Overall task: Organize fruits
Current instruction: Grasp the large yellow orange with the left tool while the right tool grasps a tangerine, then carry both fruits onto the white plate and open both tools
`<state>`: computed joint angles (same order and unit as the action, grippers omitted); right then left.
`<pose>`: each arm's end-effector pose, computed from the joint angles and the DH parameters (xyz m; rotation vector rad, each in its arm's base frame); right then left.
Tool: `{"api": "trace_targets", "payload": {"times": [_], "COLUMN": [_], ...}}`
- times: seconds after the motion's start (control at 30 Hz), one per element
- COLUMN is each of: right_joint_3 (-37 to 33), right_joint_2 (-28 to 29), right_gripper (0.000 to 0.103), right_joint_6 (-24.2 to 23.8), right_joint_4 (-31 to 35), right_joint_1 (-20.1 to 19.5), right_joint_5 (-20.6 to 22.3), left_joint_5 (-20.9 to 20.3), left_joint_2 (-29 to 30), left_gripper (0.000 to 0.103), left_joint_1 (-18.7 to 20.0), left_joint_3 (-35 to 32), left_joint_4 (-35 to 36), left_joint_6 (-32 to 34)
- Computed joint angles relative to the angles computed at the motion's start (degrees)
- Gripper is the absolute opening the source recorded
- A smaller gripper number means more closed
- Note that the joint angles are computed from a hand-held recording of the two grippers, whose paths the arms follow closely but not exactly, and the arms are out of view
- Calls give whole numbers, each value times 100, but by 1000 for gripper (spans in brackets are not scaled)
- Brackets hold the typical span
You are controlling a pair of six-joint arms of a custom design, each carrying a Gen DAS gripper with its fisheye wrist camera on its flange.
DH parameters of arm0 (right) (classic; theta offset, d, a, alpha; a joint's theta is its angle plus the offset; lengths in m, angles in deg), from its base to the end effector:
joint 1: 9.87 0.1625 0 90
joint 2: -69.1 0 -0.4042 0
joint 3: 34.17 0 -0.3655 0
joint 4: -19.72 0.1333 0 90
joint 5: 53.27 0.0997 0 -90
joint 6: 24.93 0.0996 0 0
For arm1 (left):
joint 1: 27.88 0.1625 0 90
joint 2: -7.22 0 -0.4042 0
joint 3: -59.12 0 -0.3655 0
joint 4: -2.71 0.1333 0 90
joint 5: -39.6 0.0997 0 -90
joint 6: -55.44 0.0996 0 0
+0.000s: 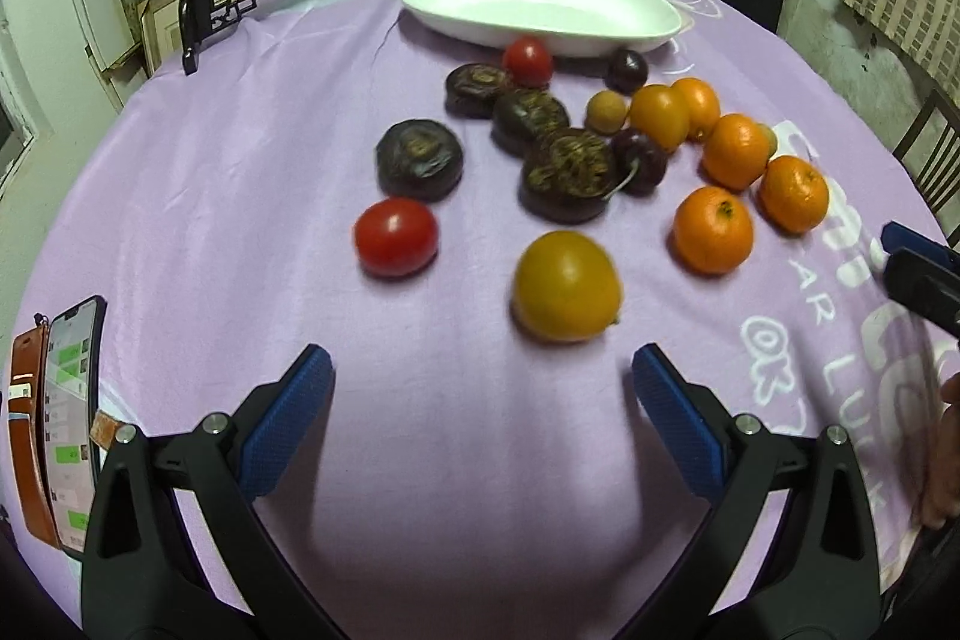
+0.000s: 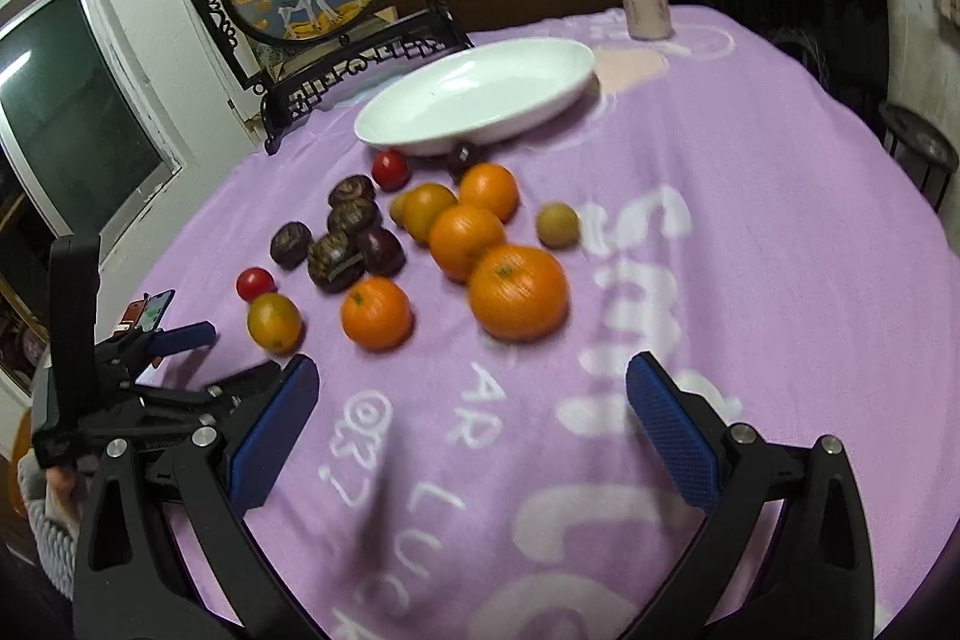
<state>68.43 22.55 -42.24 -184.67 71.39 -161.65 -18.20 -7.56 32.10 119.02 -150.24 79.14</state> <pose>0.0073 -0.6232 0.1880 -0.0361 -2.3631 1.1943 -0.2236 -0.7595 -0.0431 1.0549 2.3398 -0.4424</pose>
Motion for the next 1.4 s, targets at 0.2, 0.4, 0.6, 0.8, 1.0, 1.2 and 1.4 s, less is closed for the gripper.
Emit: {"api": "trace_targets", "payload": {"times": [0.2, 0.4, 0.6, 0.8, 1.0, 1.2, 1.4], "right_joint_3": [236, 88, -63, -211, -710, -1182, -917], "right_joint_2": [-135, -35, -4, -40, 120, 242, 35], "right_gripper": [102, 101, 100, 90, 82, 46, 45], "right_joint_6": [-251, -676, -769, -610, -746, -354, -396], "right_joint_4": [-160, -290, -125, 260, 740, 1734, 1399], "right_joint_1": [-75, 13, 19, -21, 78, -63, -80], "right_joint_5": [137, -22, -45, 57, -236, -379, -85], "left_joint_5": [7, -320, -447, -756, -1078, -1065, -986], "left_joint_2": [102, 280, 505, 422, 270, 252, 323], "left_gripper": [97, 60, 57, 39, 39, 39, 39], "left_joint_1": [26, -31, -75, -1, 88, 87, 27], "left_joint_3": [-265, -643, -958, -963, -864, -841, -1094], "left_joint_4": [214, 628, 728, 880, 1054, 1056, 1187], "left_joint_6": [120, 320, 514, 464, 180, 194, 180]}}
